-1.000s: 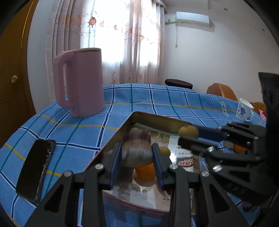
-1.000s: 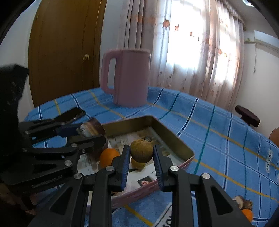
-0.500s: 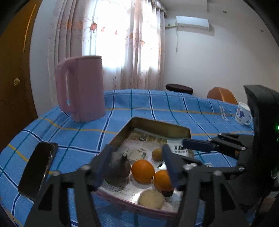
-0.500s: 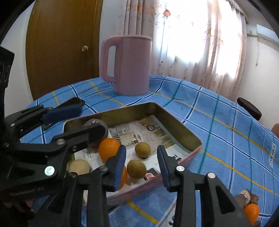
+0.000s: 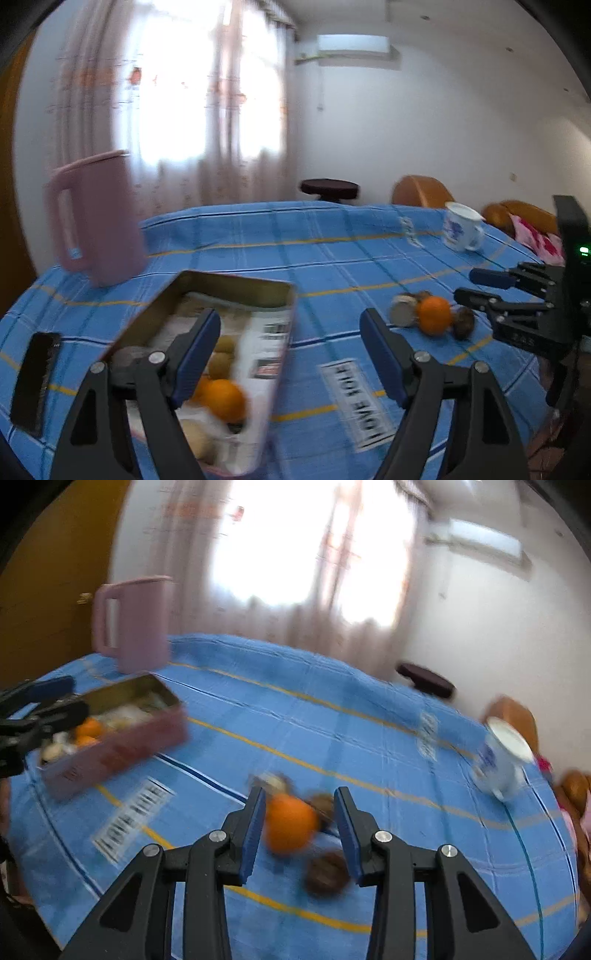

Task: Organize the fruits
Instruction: 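Move both open tools back to the remaining fruits on the cloth, then grasp the orange with the left tool while the right tool grasps a brown fruit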

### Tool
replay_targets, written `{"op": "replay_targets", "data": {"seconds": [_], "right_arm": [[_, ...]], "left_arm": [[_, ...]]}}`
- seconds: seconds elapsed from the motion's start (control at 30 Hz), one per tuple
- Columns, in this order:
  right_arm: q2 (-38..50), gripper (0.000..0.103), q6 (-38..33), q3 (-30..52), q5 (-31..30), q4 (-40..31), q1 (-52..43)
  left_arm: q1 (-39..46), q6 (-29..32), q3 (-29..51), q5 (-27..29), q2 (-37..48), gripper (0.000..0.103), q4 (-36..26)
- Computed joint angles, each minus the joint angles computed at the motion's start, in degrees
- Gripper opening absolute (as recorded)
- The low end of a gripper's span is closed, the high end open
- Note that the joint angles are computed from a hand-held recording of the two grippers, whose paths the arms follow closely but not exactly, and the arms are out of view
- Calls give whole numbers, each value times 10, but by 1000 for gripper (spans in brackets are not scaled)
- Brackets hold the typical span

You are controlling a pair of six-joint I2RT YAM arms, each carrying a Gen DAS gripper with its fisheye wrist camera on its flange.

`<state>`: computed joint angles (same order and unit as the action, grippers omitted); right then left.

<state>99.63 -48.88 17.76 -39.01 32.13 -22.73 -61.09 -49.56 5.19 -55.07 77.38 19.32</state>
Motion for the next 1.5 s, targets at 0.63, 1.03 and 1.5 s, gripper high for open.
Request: {"op": "replay_targets", "data": {"seconds": [0.63, 1.03, 1.5], "right_arm": [[123, 31, -68, 165, -11, -254, -14], [92, 26, -11, 98, -18, -90, -47], [96, 26, 16, 98, -25, -44, -63]], "left_arm": [[52, 143, 184, 133, 236, 80, 102], [64, 161, 266, 164, 306, 80, 75], [91, 178, 406, 222, 385, 51, -50]]}}
